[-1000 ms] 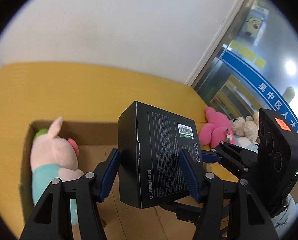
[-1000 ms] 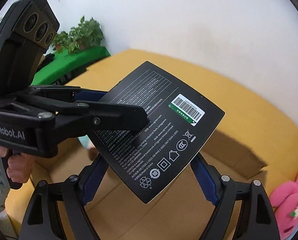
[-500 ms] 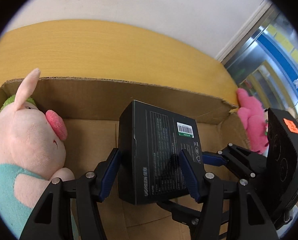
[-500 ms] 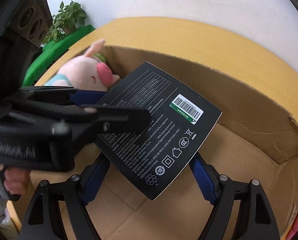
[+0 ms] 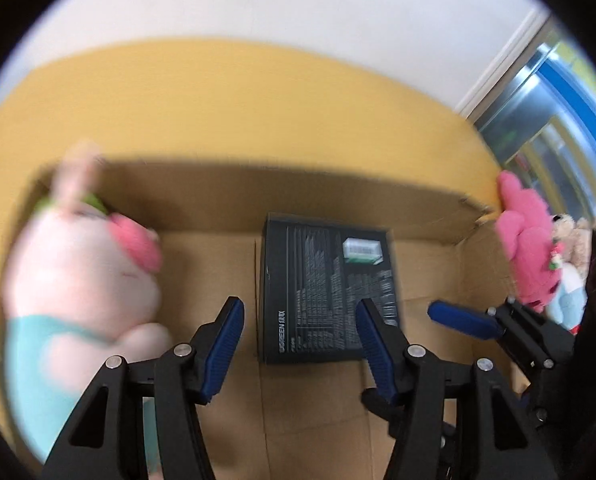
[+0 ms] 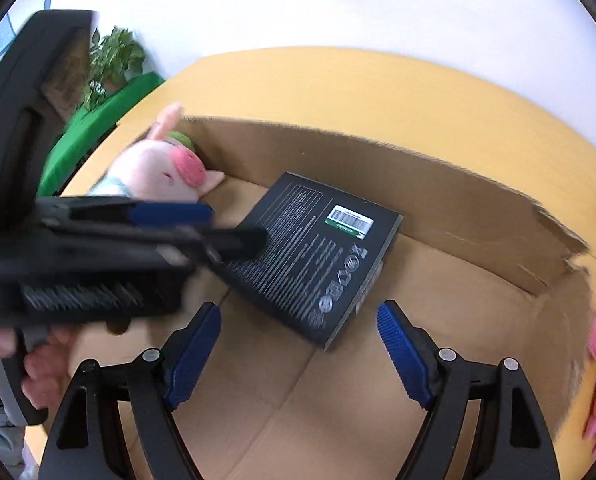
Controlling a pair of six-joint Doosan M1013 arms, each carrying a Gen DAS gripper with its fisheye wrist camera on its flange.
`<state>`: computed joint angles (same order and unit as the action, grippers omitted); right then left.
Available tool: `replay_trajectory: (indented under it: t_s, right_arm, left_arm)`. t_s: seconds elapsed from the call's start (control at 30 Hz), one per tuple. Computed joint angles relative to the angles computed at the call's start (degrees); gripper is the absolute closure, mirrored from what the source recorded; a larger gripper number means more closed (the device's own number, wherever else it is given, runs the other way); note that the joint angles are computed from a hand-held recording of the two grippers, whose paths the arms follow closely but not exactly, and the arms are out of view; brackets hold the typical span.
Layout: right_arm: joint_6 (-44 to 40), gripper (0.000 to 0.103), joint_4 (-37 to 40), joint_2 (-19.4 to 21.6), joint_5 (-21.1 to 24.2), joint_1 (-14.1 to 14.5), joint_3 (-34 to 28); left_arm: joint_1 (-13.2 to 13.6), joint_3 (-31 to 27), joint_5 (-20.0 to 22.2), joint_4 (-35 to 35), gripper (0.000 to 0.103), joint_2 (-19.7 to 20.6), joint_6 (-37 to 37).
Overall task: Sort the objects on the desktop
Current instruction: 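Lower the black box into the cardboard box and open the left gripper, then withdraw the left gripper from the cardboard box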
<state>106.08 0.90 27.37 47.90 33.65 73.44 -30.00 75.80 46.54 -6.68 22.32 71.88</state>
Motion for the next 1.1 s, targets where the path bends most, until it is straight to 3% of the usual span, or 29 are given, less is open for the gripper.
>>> replay_trajectory:
  t_s: [0.1,0.2,0.23,0.37,0.73,1.1]
  right_arm:
    - [8.71,0.016,-7.58,-4.56,-2.89,1.66,4.10]
    - [20.59,0.006,-16.92,-8.39,-5.56,4.73,7.06]
    - [25.68,0.005,-21.81,-10.03,-6.39,6.19,8.54]
    - [39.06,0.002,-36.64,-12.83,-2.86,11.12,11.09]
    - [52.61,0.002,-48.72,-18.78,2.88,19.01,16.95]
    - [58.90,0.002,-52.91,-21.29,5.22,22.99,20.86]
  left_arm:
    - [-1.49,4.49,-6.66,6.02,0.044,-5.49,-2.38]
    - [-3.77,9.88,-11.15,16.42,0.032,-11.51,-9.11]
    - [-4.85,11.44,-11.14,21.46,0.023,-13.24,-13.09]
    - [-8.35,16.69,-9.30,34.84,0.022,-18.33,-23.41]
    - [-14.84,25.05,-12.10,52.62,0.022,-25.12,-42.39]
    - [-18.96,28.58,-10.82,58.08,0.022,-27.34,-48.35]
